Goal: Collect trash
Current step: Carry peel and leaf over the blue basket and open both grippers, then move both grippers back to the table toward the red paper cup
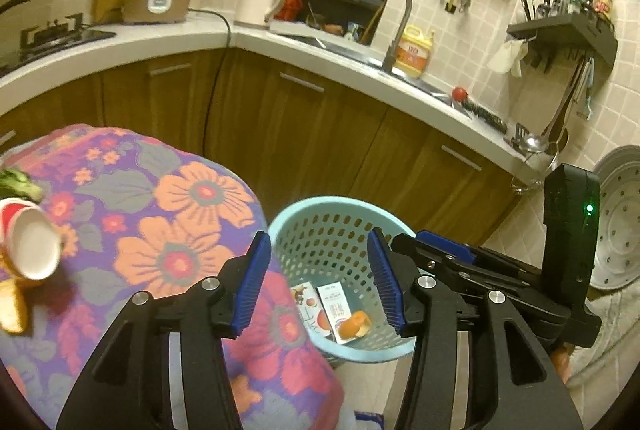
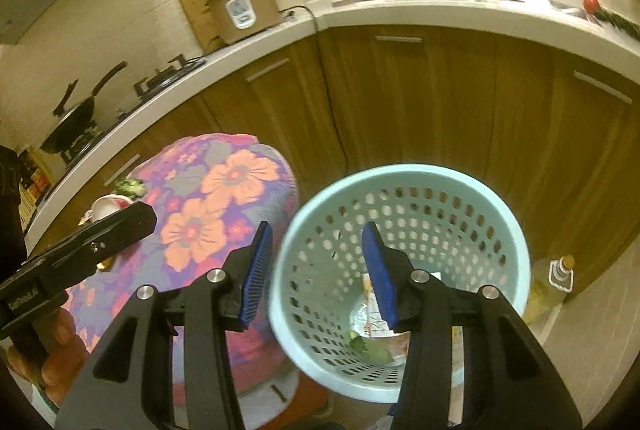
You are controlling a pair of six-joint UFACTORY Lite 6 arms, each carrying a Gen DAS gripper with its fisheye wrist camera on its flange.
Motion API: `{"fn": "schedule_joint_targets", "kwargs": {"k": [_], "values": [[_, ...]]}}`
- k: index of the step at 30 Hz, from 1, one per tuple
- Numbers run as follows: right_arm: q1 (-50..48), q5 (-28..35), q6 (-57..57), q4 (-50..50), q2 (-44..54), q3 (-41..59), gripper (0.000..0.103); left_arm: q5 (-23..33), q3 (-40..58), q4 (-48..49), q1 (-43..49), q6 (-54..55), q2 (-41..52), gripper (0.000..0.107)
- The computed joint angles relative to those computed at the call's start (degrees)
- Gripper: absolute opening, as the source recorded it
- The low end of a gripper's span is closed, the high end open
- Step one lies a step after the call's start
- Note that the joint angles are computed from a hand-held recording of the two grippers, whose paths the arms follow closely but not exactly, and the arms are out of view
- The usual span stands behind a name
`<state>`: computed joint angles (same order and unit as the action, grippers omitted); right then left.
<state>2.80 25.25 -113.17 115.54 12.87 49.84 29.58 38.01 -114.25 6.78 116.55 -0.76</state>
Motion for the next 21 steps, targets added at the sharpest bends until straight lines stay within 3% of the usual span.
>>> {"fn": "schedule_joint_targets", "kwargs": {"k": [7, 13, 17, 21], "values": [[9.26, -3.72, -1.63, 2.65, -3.66, 0.49, 0.043, 3.43, -7.55, 7.71, 9.83, -3.77, -12.50, 0.054], [19.62, -8.56, -2.18, 4.13, -1.09, 6.26, 0.045, 11.01, -10.43, 17.59, 26.12, -7.60, -17.64, 0.054], [26.39, -11.51, -1.64, 3.85, 3.58, 12.51, 0.050, 16.62, -8.91, 22.12, 40.36, -5.52, -13.60, 0.054], [31.97, -14.71, 5.24, -3.16, 10.07, 21.07, 0.051, 17.84, -3.17, 23.57, 49.76, -3.37, -4.02, 0.054]]}}
